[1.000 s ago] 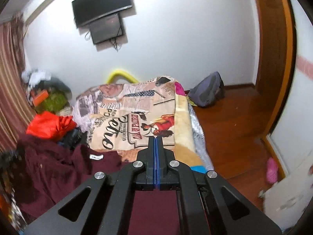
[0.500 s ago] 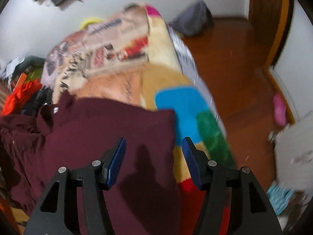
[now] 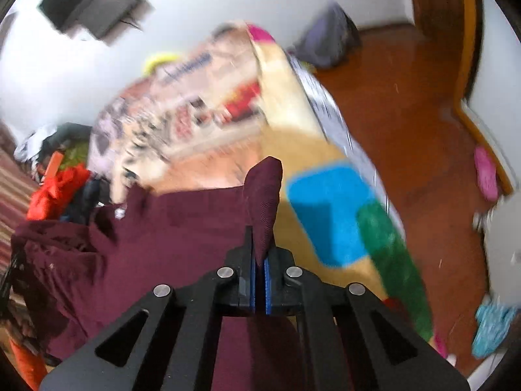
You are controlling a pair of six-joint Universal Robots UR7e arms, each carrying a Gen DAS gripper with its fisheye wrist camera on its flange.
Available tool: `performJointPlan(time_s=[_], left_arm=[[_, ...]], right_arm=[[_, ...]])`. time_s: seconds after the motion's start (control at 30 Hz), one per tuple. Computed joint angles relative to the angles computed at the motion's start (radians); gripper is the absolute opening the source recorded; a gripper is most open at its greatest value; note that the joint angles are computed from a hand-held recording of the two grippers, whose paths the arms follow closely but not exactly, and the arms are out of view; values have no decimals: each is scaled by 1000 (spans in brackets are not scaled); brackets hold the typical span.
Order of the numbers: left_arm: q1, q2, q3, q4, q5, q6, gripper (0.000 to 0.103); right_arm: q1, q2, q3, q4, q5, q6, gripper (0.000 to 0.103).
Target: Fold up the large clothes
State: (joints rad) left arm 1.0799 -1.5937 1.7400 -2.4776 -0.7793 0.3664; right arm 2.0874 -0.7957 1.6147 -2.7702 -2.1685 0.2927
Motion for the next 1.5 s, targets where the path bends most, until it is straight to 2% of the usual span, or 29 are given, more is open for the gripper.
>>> performJointPlan(time_s=[0.13, 0.27, 0.33, 0.5, 0.63, 0.77, 0.83, 0.9, 0.97, 1.0, 1.07, 1.1, 1.13, 1.2, 1.3, 1.5], left_arm=[[-18, 30, -50, -2, -20, 6, 12], [0, 98, -118, -19, 2, 17, 12], [24, 138, -155, -14, 27, 9, 12], [97, 222, -213, -5, 127, 1, 18], [130, 213, -206, 38, 110, -34, 24], [134, 186, -184, 46, 99, -47, 28], [129, 172, -174, 49, 110, -48, 37], [118, 152, -149, 10, 124, -27, 53], [110, 134, -137, 0, 122, -20, 58], [104, 116, -126, 12, 118, -32, 60], [98, 84, -112, 38, 103, -53, 66], [95, 66, -100, 45, 99, -60, 70], [93, 52, -90, 50, 98, -63, 72], [89, 20, -66, 75, 100, -78, 76], [86, -38, -25, 136, 91, -106, 84], [96, -141, 46, 240, 60, -180, 85]], right_arm=[[70, 31, -95, -34, -70, -130, 3], [89, 82, -197, -59, -110, -215, 3], [76, 99, -230, -39, -113, -211, 3], [35, 154, -276, 53, -202, -162, 3], [8, 155, -254, 153, -246, -115, 5], [14, 131, -224, 193, -278, -103, 6], [26, 105, -197, 177, -267, -110, 6], [41, 84, -178, 159, -258, -120, 6], [64, 72, -160, 124, -265, -152, 9], [78, 66, -148, 102, -268, -173, 15], [100, 56, -128, 60, -266, -205, 37], [112, 50, -114, 29, -265, -220, 53], [128, 43, -91, -16, -266, -239, 63], [155, 35, -55, -98, -278, -274, 71], [189, 11, -2, -123, -286, -250, 71], [228, -8, 87, -131, -328, -166, 71]])
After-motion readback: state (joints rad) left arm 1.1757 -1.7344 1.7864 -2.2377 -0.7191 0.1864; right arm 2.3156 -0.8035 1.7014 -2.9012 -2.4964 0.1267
